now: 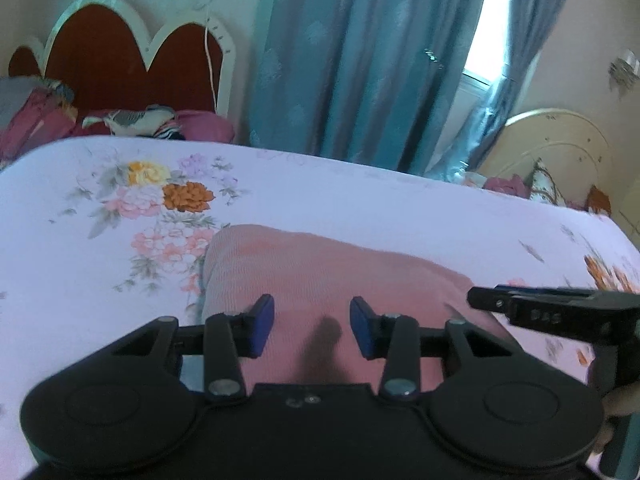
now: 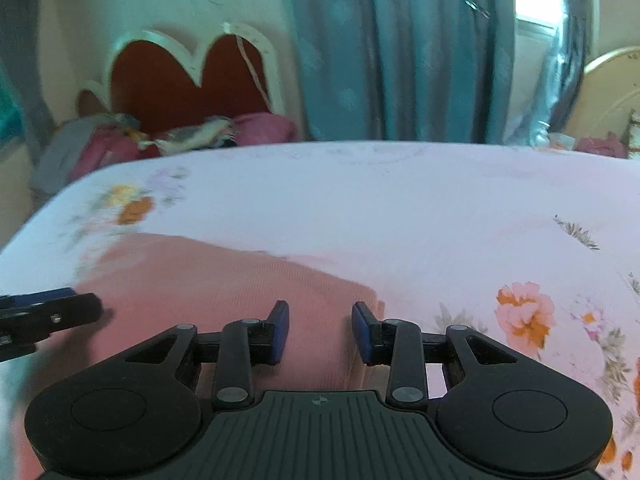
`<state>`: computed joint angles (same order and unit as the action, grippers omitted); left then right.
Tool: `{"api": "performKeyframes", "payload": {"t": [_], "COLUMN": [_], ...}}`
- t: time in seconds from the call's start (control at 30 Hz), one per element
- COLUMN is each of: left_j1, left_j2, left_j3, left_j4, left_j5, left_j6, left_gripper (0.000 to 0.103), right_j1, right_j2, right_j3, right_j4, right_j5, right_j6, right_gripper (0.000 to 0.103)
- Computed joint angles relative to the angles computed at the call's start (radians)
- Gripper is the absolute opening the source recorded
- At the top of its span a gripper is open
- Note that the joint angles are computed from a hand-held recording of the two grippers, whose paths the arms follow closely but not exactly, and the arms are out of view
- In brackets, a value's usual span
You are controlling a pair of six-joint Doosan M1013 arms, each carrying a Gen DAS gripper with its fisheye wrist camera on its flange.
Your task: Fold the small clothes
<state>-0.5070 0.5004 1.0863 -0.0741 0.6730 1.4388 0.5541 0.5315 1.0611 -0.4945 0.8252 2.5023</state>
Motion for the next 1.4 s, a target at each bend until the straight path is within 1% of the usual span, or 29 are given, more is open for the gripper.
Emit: {"api": "performKeyframes", "payload": {"t": [0.1, 0.17, 0.23, 0.3, 0.33, 0.4, 0.47, 0.53, 0.57, 0.63, 0.73, 0.8, 0.87, 0.93, 1.03, 1.1, 1.13, 1.2, 1.23, 1.33, 1.4], "left_j1": [-0.008, -0.016, -0.024, -0.033, -0.035, -0.041, -0.042, -0.041, -0.042, -0.044, -0.049, -0.052, -0.054, -0.057, -0.061, -0.063, -0.063, -0.061, -0.062, -0.072, -0.083], "left_j2": [-0.047, -0.080, -0.100, -0.111, -0.114, -0.118, -0.127, -0.138, -0.141, -0.145, -0.142, -0.141, -0.140, -0.138, -0.141, -0.140, -0.139, -0.141, -0.141, -0.145, -0.151], "left_j3": [0.063, 0.114, 0.149, 0.173, 0.182, 0.186, 0.188, 0.197, 0.200, 0.206, 0.209, 0.210, 0.211, 0.211, 0.219, 0.216, 0.213, 0.216, 0.216, 0.218, 0.221], "left_j4": [0.028, 0.056, 0.092, 0.122, 0.134, 0.158, 0.161, 0.154, 0.155, 0.156, 0.177, 0.194, 0.198, 0.210, 0.224, 0.231, 0.228, 0.213, 0.218, 0.268, 0.309], "left_j5": [-0.007, -0.016, -0.024, -0.026, -0.029, -0.027, -0.016, -0.003, 0.006, 0.023, 0.041, 0.045, 0.047, 0.052, 0.047, 0.058, 0.065, 0.066, 0.067, 0.083, 0.097], "left_j6": [0.009, -0.006, -0.030, -0.053, -0.065, -0.094, -0.119, -0.125, -0.123, -0.119, -0.131, -0.129, -0.127, -0.131, -0.141, -0.152, -0.159, -0.178, -0.195, -0.267, -0.308], "left_gripper": [0.041, 0.044, 0.044, 0.044, 0.044, 0.044, 0.044, 0.044, 0.044, 0.044, 0.044, 0.047, 0.054, 0.058, 0.063, 0.073, 0.079, 0.083, 0.087, 0.096, 0.099], "right_j1": [0.020, 0.034, 0.049, 0.060, 0.060, 0.056, 0.065, 0.078, 0.084, 0.096, 0.089, 0.093, 0.102, 0.097, 0.095, 0.099, 0.099, 0.097, 0.096, 0.097, 0.100], "right_j2": [-0.049, -0.076, -0.091, -0.091, -0.090, -0.097, -0.100, -0.118, -0.122, -0.121, -0.120, -0.117, -0.108, -0.108, -0.096, -0.093, -0.094, -0.098, -0.099, -0.096, -0.094], "right_j3": [0.063, 0.101, 0.131, 0.147, 0.156, 0.178, 0.168, 0.183, 0.187, 0.195, 0.199, 0.182, 0.172, 0.185, 0.164, 0.161, 0.165, 0.172, 0.173, 0.165, 0.156], "right_j4": [0.001, 0.002, -0.004, -0.018, -0.013, -0.008, -0.029, -0.056, -0.055, -0.068, -0.044, -0.044, -0.057, -0.043, -0.034, -0.040, -0.040, -0.036, -0.033, -0.033, -0.034], "right_j5": [-0.021, -0.024, -0.010, 0.031, 0.036, 0.015, 0.037, 0.027, 0.034, 0.074, 0.067, 0.089, 0.124, 0.113, 0.135, 0.142, 0.137, 0.127, 0.124, 0.134, 0.148], "right_j6": [-0.005, 0.001, 0.000, 0.005, 0.016, 0.075, 0.105, 0.121, 0.112, 0.095, 0.138, 0.141, 0.109, 0.117, 0.090, 0.074, 0.075, 0.078, 0.077, 0.055, 0.039], "right_gripper": [0.036, 0.036, 0.036, 0.036, 0.036, 0.036, 0.036, 0.036, 0.036, 0.036, 0.036, 0.036, 0.036, 0.036, 0.036, 0.036, 0.036, 0.036, 0.036, 0.036, 0.036]}}
